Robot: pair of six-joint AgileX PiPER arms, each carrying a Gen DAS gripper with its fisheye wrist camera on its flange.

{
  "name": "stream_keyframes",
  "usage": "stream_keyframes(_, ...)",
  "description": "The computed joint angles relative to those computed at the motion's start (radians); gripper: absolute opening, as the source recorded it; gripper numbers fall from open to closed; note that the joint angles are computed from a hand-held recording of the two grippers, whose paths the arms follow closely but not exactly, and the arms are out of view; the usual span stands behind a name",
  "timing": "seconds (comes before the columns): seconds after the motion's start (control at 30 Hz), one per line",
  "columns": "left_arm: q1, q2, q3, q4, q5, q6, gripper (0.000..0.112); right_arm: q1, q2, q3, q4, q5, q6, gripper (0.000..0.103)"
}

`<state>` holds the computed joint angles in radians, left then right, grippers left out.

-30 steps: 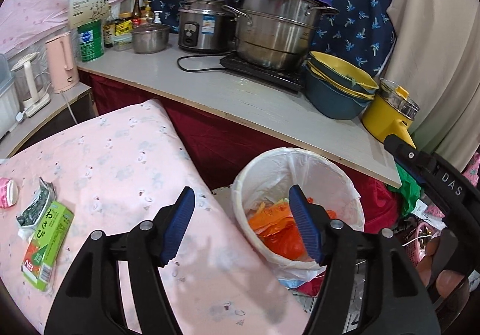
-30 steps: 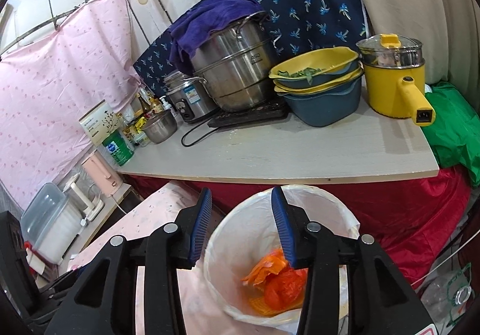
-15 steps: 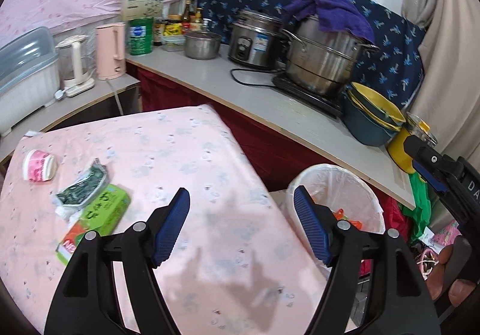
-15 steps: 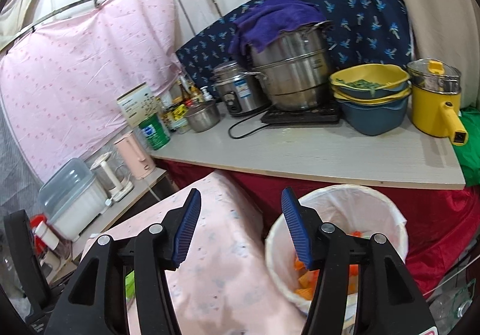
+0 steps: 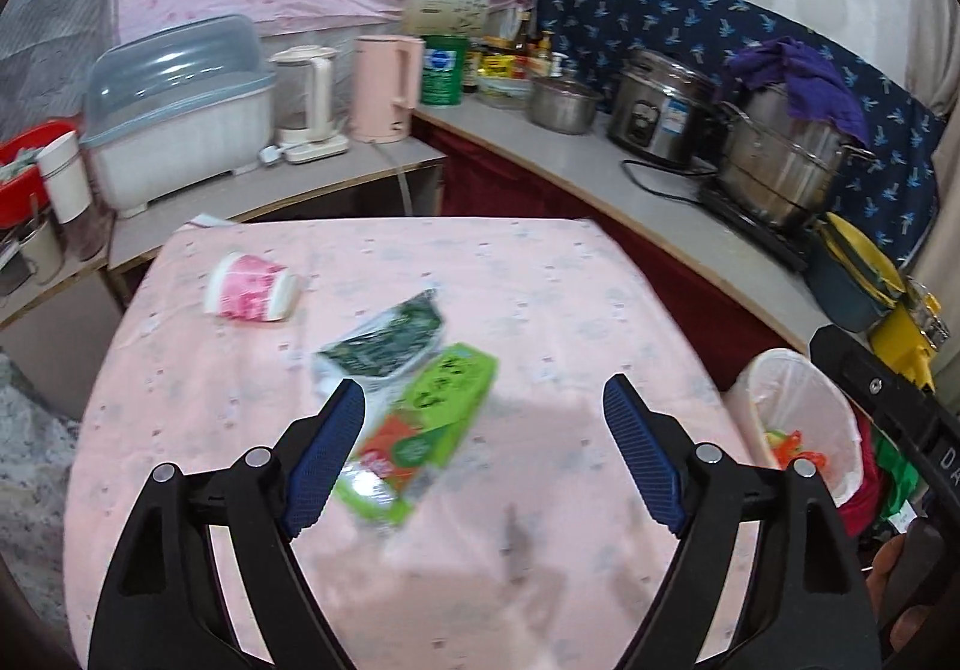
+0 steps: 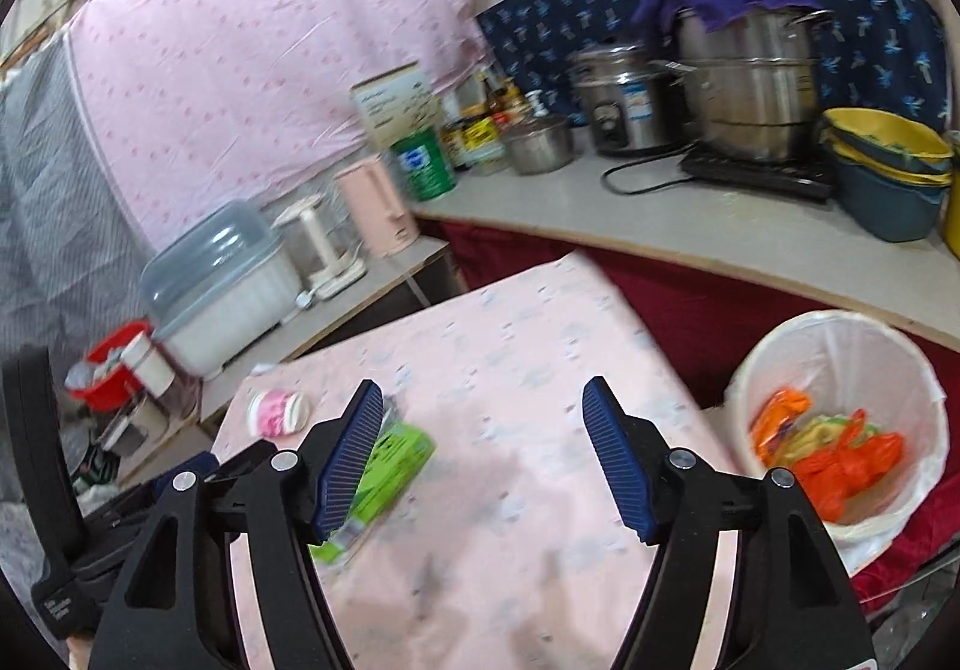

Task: Collect trash
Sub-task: 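Move both open tools back to the table toward the green wasabi box, then close the right tool on the green NB wasabi box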

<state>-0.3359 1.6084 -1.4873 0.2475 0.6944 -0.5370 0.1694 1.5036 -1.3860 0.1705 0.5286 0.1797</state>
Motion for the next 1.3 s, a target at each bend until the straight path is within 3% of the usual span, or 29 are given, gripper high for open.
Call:
stream_keyframes(0.37,0.224,-0.082,0.182,-0.052,-0.045,0.098,0.078,0.254,0.184,-0.091,-0.150,0.028,0.216,0.071)
stream_keyframes(0.63,0.355,-0.073,0.252,-0.156,-0.087,0.214,0.078,0.350,0.372,-0.250,-0.180,0.112,0.309,0.072)
stream_keyframes(1.13,0.505,0.017,0.276,-0.339,-0.136,0.410,0.078,0.435,0.716,-0.663,-0.400,0.367,0.551,0.072)
stream_keyframes(1.3,0.505,0.033,0.276,-0.366,-0.141,0.439,0.078,0.409,0.723,-0.641,-0.376,0.349,0.539,0.070)
